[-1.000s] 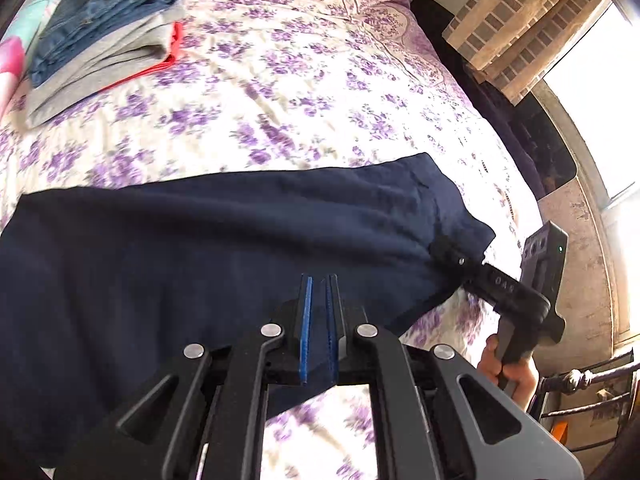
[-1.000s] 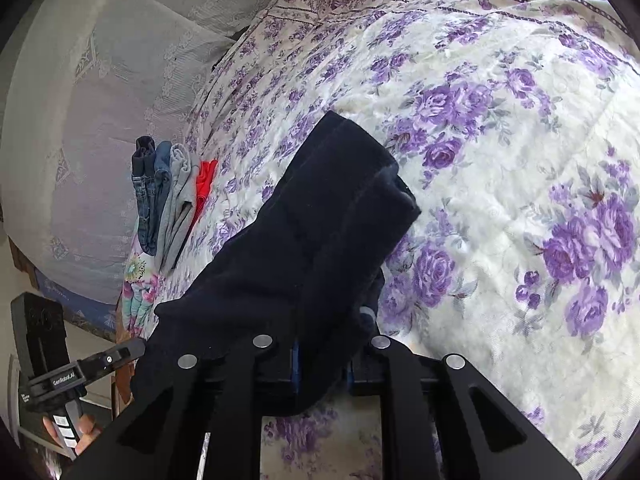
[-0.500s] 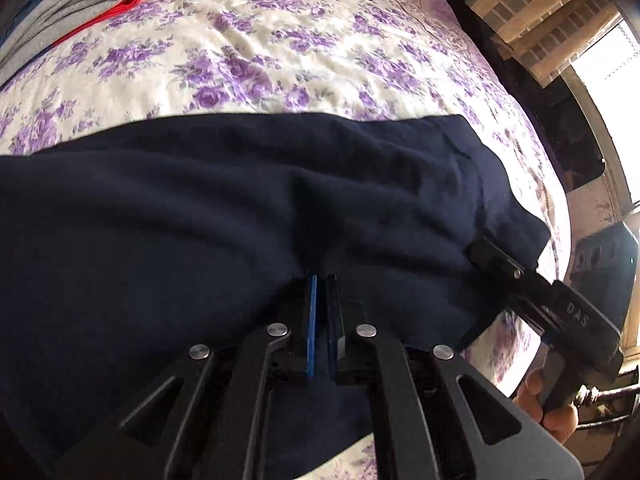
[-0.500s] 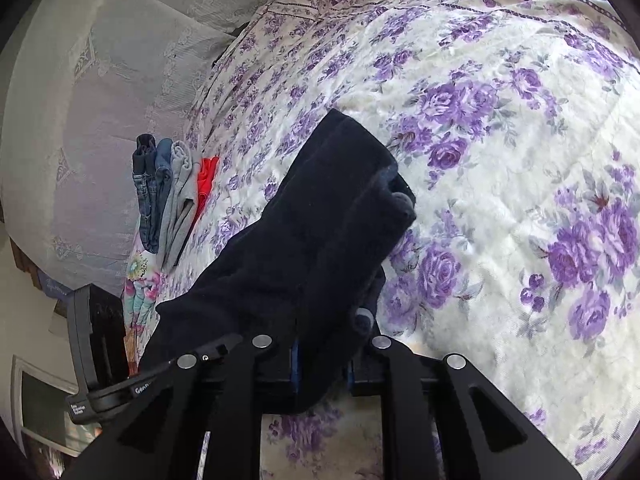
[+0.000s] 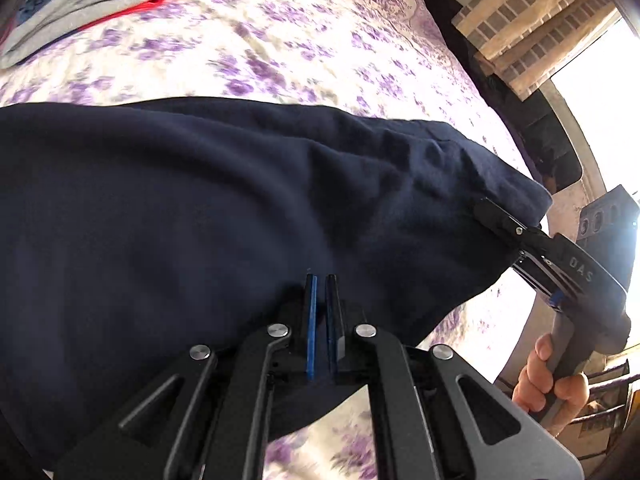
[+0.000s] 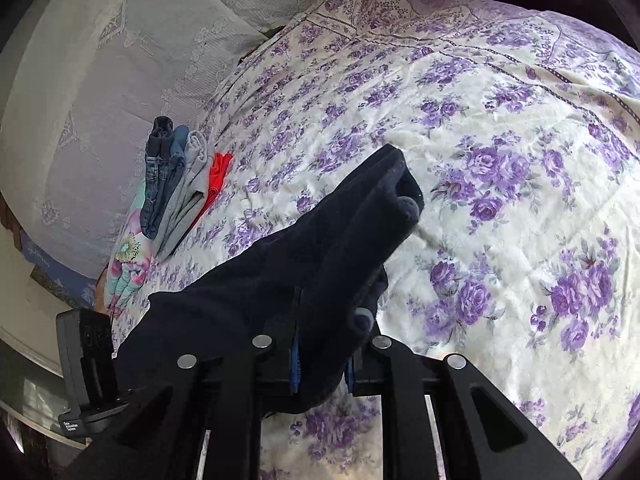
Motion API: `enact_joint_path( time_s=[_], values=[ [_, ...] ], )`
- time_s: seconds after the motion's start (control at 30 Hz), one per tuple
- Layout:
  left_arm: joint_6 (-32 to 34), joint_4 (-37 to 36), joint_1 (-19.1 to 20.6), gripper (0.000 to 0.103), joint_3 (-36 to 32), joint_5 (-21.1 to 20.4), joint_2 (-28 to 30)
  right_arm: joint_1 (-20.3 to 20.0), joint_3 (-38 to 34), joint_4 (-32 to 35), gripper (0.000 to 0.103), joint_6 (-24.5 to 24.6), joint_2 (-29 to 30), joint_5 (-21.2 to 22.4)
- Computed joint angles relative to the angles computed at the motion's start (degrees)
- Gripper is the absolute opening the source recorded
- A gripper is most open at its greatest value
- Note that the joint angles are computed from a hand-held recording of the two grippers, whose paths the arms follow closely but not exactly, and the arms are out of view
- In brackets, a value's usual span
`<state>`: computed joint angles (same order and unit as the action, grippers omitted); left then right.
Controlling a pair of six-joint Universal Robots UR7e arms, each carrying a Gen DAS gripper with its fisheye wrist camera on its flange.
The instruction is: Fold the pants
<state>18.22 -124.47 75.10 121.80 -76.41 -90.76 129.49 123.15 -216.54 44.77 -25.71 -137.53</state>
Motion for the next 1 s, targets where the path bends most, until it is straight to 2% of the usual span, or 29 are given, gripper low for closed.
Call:
enact_joint_path(
  time_s=[0.1,0.23,0.3,0.33,0.4,0.5,0.6,0.7,0.77,0.8,0.83,0.87,0.93,0.97,1.0],
  values=[
    [3.1,0.4,3.9,0.004,-3.0,0.2,-4.8,1.9,-2.7,6.2,0.016,-3.0,-1.5,-2.8],
    [4.3,-0.4,9.9,0.005,-9.1,6.8,-6.7,4.9,-11.3,18.4,0.016,-11.3,-1.7,-6.6],
    [4.2,-0.9,13.3,0.004,-12.7,8.9,-6.0,6.0,-16.6,24.9,0.016,-16.3,-0.5,-6.4],
    [4.1,-0.4,15.6,0.005,-14.9,8.4,-5.4,6.3,-19.1,27.8,0.016,-18.8,0.3,-5.5],
    [3.3,0.8,19.6,0.004,-18.8,7.0,-4.4,6.7,-24.3,33.0,0.016,-24.1,2.0,-0.8],
    [2.8,1.0,23.1,0.004,-21.3,6.1,-3.8,7.5,-32.8,41.0,0.017,-30.8,6.4,5.7],
    [3.2,1.7,25.2,0.005,-22.5,3.6,-3.2,7.7,-43.1,52.6,0.017,-31.6,13.6,5.6],
    [5.2,-1.4,25.1,0.007,-21.1,5.7,-2.5,5.8,-49.4,63.6,0.022,-27.9,19.2,7.9],
    [6.9,-3.2,24.6,0.007,-19.8,6.7,-3.0,5.9,-49.7,61.9,0.037,-28.0,20.6,7.5],
    [7.4,-3.4,24.4,0.007,-19.6,6.9,-3.0,6.0,-48.9,61.0,0.044,-28.5,20.0,9.1],
    [7.9,-3.2,24.7,0.008,-19.9,6.6,-2.9,5.8,-47.9,61.3,0.060,-27.5,18.6,12.1],
    [7.9,-2.9,25.1,0.008,-20.3,6.0,-2.6,5.3,-46.1,59.9,0.067,-26.1,16.9,16.0],
    [7.3,-2.4,25.3,0.008,-20.6,4.7,-2.1,4.6,-41.8,53.9,0.067,-24.7,13.6,22.8],
    [7.3,-2.1,25.7,0.008,-21.0,4.0,-2.0,4.8,-40.5,51.4,0.067,-24.8,12.6,23.3],
    [7.5,-2.1,25.9,0.008,-21.0,3.5,-1.9,5.5,-39.7,48.8,0.067,-25.5,12.1,21.5]
  ],
)
